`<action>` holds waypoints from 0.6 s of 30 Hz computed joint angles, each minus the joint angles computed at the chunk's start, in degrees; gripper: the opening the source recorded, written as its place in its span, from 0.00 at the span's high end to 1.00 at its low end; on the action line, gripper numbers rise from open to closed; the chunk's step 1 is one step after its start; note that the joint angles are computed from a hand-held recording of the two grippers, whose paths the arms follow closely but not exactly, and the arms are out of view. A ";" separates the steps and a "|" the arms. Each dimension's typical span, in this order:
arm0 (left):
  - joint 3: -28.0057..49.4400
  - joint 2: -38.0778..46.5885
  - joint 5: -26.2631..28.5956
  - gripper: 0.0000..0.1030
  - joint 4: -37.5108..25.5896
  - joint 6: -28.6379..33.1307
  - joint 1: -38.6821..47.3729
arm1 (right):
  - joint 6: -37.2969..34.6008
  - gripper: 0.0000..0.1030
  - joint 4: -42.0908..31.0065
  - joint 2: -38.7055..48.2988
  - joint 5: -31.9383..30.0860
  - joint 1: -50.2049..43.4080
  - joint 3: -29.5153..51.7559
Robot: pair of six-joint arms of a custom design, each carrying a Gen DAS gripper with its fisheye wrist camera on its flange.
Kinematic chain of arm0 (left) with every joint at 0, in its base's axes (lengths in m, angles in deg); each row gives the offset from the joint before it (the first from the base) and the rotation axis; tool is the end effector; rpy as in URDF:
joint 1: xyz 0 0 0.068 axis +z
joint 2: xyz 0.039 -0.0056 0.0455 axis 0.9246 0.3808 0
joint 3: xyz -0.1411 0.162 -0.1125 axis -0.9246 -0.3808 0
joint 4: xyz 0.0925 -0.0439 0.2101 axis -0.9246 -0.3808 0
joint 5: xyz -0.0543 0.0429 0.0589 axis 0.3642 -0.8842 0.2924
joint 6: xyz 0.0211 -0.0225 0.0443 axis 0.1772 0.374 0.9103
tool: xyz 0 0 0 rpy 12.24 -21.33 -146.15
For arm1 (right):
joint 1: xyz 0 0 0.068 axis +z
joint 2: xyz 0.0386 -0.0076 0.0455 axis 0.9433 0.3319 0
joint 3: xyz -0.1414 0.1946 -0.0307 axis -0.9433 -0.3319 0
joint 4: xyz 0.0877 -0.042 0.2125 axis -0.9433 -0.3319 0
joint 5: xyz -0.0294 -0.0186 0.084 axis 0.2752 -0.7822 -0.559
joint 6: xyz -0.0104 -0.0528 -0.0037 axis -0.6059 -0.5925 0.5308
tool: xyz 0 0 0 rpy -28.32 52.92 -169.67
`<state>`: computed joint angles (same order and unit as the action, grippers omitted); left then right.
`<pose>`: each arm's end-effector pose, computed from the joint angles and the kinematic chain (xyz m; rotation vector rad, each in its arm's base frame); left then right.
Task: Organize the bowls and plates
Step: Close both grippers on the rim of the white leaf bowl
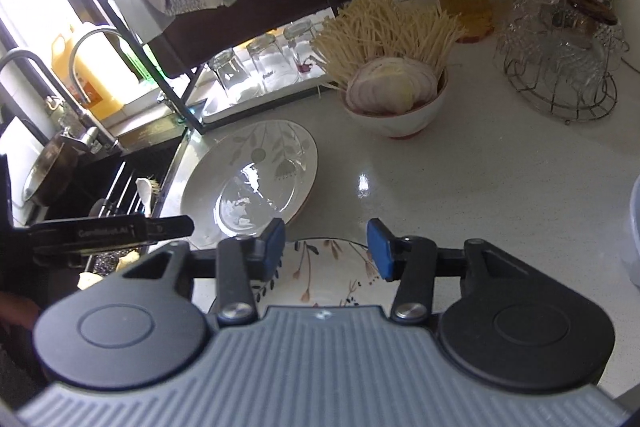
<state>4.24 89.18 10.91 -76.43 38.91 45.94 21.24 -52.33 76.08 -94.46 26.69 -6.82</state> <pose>0.1729 -0.0640 0.1695 -0.3338 2.5054 -0.2484 0.1416 -0.1019 0.1902 -0.1619 2.4098 0.5247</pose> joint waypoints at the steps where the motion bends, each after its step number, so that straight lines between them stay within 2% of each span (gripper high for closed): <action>1: -0.16 1.05 1.18 0.32 1.43 1.18 1.71 | 2.41 0.52 1.54 0.10 0.81 1.87 -0.47; 4: -0.62 4.31 4.13 0.32 5.10 4.06 6.03 | 8.99 0.52 6.33 0.51 3.22 7.33 -1.89; 8: 0.14 10.90 11.17 0.32 9.89 7.22 12.62 | 17.38 0.52 13.70 2.22 6.40 14.55 -3.19; 13: 3.36 18.66 13.88 0.32 14.12 11.07 16.96 | 28.74 0.53 24.39 6.27 11.43 24.88 -4.23; 16: 5.12 22.68 16.50 0.33 15.56 12.62 19.87 | 32.62 0.53 29.01 9.18 14.02 28.79 -3.77; 18: 5.77 24.11 17.42 0.38 16.45 14.16 21.08 | 34.32 0.54 30.94 11.29 15.31 30.45 -3.10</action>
